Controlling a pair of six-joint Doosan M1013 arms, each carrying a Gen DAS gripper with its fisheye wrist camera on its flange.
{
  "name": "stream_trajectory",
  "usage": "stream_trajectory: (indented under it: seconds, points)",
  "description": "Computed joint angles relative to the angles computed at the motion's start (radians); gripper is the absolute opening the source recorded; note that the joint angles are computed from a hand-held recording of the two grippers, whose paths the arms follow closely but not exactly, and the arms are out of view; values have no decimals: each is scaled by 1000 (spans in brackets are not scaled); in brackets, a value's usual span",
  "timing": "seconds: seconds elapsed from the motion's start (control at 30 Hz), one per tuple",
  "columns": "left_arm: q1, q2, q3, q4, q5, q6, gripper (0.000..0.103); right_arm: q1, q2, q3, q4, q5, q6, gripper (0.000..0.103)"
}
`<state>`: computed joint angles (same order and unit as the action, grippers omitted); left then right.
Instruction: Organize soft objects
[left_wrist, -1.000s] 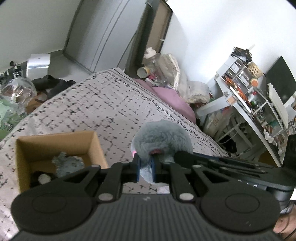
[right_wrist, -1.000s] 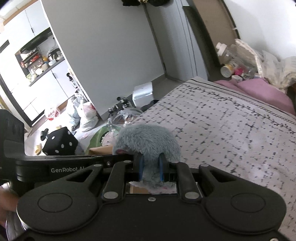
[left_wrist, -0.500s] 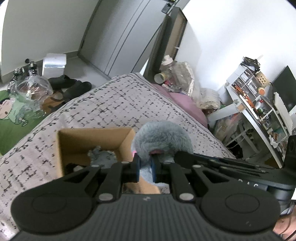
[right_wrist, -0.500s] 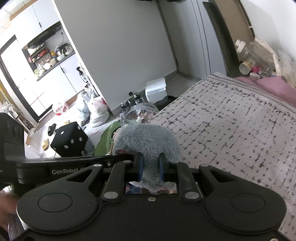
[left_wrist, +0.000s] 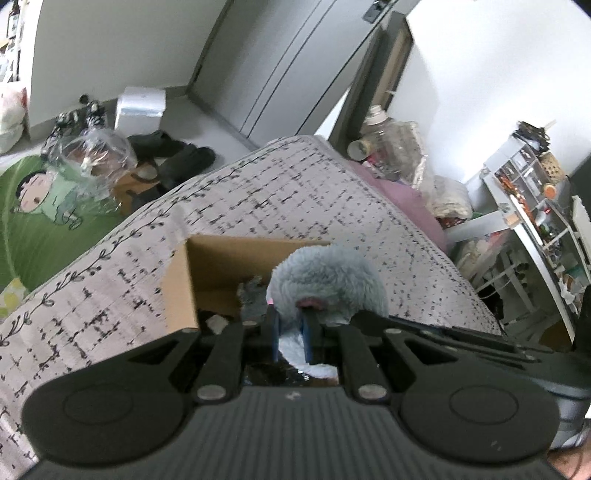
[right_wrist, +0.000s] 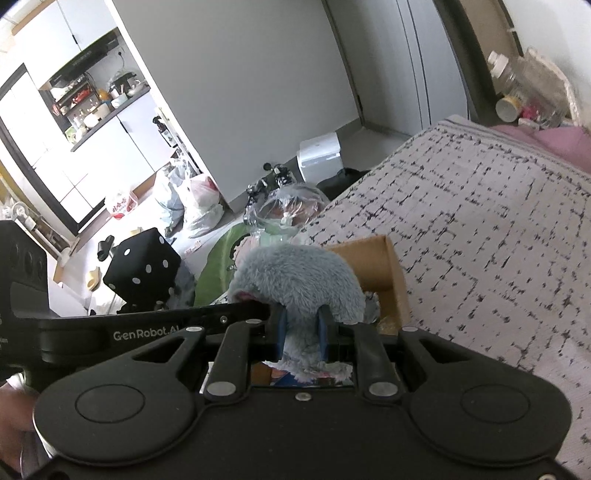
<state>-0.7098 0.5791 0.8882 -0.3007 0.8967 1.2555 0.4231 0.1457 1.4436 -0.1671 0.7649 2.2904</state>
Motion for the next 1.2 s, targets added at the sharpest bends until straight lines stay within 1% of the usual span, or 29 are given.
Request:
stream_trajectory:
  seconds: [0.1,0.17,0.2,0.33,0.4,0.43,0.47,0.5,0.6,0.67,0.7,0.77,0.83,0.9,0.97,1.0,1.07,1.1,1.17,1.2]
  points:
    - [3,11,-7,10,23,-13,11,3,10,-4,3,12,-2,19]
    - [4,17,-11,12,35,-17,12,7,14,-3,-4,15,6,22]
    - [3,18,-10,18,37,-20,12,8,15,-2,-5,15,8,22]
    - [-4,26,-18,69,66,-38,15,2,14,8,21,11,12,23]
    - [-5,27,-22,78,80,-39,16,3,10,10,23,14,7,26]
    - [-5,26,-22,75,84,-37,18,3,7,12,18,18,9,31]
    - [-4,25,-23,75,89,-42,20,4,2,14,11,21,16,34]
    - [-5,25,-26,80,95,-51,22,5,-5,20,6,19,23,34]
    - [-13,15,-24,113,94,-62,31,3,-24,35,12,10,28,36]
    - [-21,6,-20,147,90,-71,41,4,-36,42,5,11,32,39]
    - [-25,1,-18,164,91,-75,43,6,-42,46,-2,12,36,44]
    - [-32,-7,-17,193,94,-78,54,7,-51,51,-11,15,41,48]
    - [-36,-11,-26,208,107,-75,60,7,-63,58,-12,15,47,51]
    - [-38,-12,-38,216,128,-77,62,5,-75,64,-9,15,53,52]
    - [-37,-16,-44,208,145,-80,69,7,-87,70,-20,14,66,58]
    - [-38,-17,-50,202,159,-84,70,7,-91,72,-24,16,71,60]
    - [-39,-20,-59,193,186,-82,71,8,-102,77,-34,20,83,69]
    - [-41,-25,-58,199,190,-85,72,9,-108,80,-40,22,89,71]
    - [-48,-39,-46,218,191,-91,75,13,-117,75,-53,47,99,78]
    - [-51,-47,-40,221,190,-88,76,16,-123,74,-61,55,103,80]
